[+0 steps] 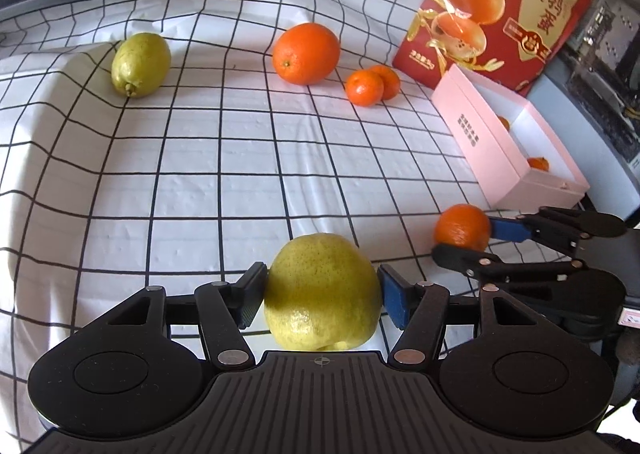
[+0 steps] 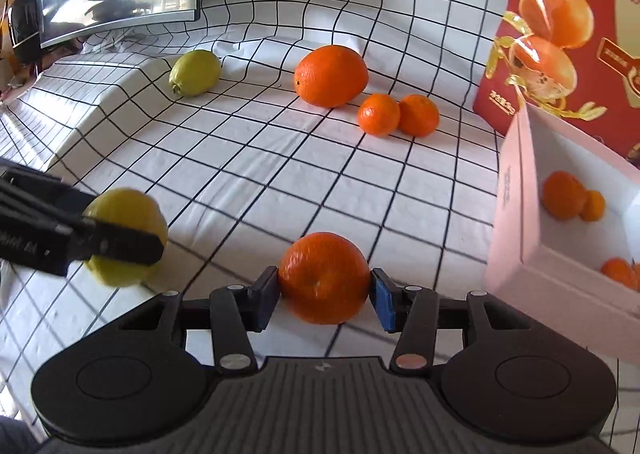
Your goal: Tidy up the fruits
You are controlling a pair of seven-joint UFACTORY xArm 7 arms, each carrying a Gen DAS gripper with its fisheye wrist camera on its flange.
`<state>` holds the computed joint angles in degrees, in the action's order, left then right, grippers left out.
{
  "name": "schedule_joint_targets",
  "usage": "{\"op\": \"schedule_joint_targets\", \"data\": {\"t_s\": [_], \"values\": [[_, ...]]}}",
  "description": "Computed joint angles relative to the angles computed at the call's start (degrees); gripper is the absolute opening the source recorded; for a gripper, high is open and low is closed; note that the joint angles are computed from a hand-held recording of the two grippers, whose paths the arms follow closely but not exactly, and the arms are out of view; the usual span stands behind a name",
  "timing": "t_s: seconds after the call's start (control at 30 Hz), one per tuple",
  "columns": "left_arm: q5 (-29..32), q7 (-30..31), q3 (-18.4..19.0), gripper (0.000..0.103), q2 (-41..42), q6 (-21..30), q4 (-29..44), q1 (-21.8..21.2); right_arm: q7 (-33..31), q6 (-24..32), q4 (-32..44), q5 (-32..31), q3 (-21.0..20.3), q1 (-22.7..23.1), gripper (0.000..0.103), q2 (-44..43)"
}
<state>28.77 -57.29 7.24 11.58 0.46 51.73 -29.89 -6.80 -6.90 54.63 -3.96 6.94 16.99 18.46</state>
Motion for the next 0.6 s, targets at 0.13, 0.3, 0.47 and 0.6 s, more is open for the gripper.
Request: {"op": "schedule_joint_targets", "data": {"t_s": [0.13,0.3,0.47,0.6], "values": [[-3.55,4.81,-4.4,0.065,-0.35,2.52,0.38,3.49,0.81,-0.83,-2.14,0.46,0.85,-0.95,0.049,-0.98],[-5.2,6.12,-5.26,0.066,0.12,2.56,0.79,4.49,2.01,-1.39,-2.51,1.09,-0.4,0.39,0.05,-0.52],[-1.55,2.92,-2.36,0.066,2.08,4.21,4.04,1.64,3.12,-0.65,0.46,1.49,-0.49,0.55,0.05,1.4],[-5.83,6.13,-5.56,0.066,4.07,3.21,6.12,4.39,3.69,-0.75,2.2,1.47,-3.18,3.34,0.049,2.36]]}}
